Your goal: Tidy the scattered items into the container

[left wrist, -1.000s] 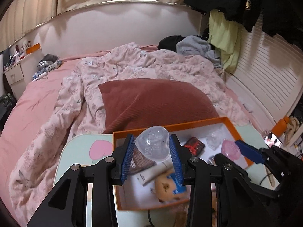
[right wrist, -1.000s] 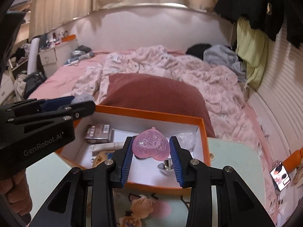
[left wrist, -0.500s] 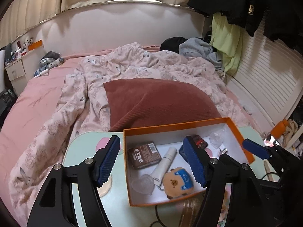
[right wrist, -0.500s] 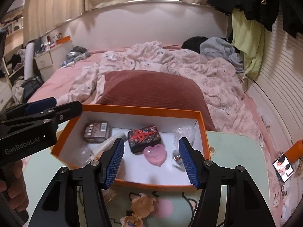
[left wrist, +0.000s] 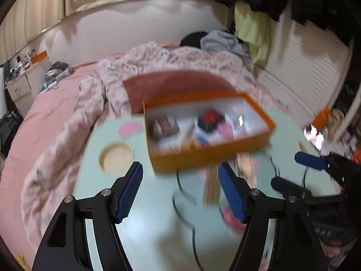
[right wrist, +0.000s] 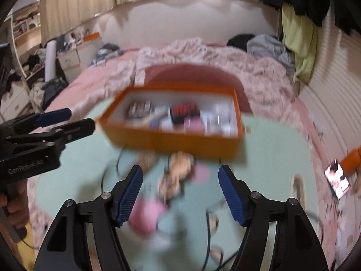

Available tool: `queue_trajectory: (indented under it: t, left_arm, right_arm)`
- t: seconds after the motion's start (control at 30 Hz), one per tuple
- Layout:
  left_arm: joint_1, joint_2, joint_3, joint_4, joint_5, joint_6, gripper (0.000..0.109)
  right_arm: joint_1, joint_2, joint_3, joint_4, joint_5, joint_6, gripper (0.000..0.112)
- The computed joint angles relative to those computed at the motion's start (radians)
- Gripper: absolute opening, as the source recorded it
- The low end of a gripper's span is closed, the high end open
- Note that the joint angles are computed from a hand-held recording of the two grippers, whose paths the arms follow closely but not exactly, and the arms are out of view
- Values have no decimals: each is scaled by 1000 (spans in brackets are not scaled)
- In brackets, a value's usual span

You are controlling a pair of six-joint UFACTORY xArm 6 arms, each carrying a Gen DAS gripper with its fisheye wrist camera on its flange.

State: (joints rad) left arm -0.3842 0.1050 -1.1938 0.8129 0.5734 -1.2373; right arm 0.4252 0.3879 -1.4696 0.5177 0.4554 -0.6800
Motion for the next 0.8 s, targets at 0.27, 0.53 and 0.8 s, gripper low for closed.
queue_trajectory:
  t: [0.27, 0.53, 0.8]
  left_arm:
    - [-92, 18, 91, 45, 51, -161, 70]
    - [-80, 88, 65, -30, 66, -194, 101]
    - [-75, 81, 87, 6, 48, -230, 103]
  right_arm:
    - [-25, -23, 148, -145, -52, 111, 70]
    - [-19, -5, 154, -177, -70, 159, 103]
    - [-17, -2, 149, -180, -72, 164, 103]
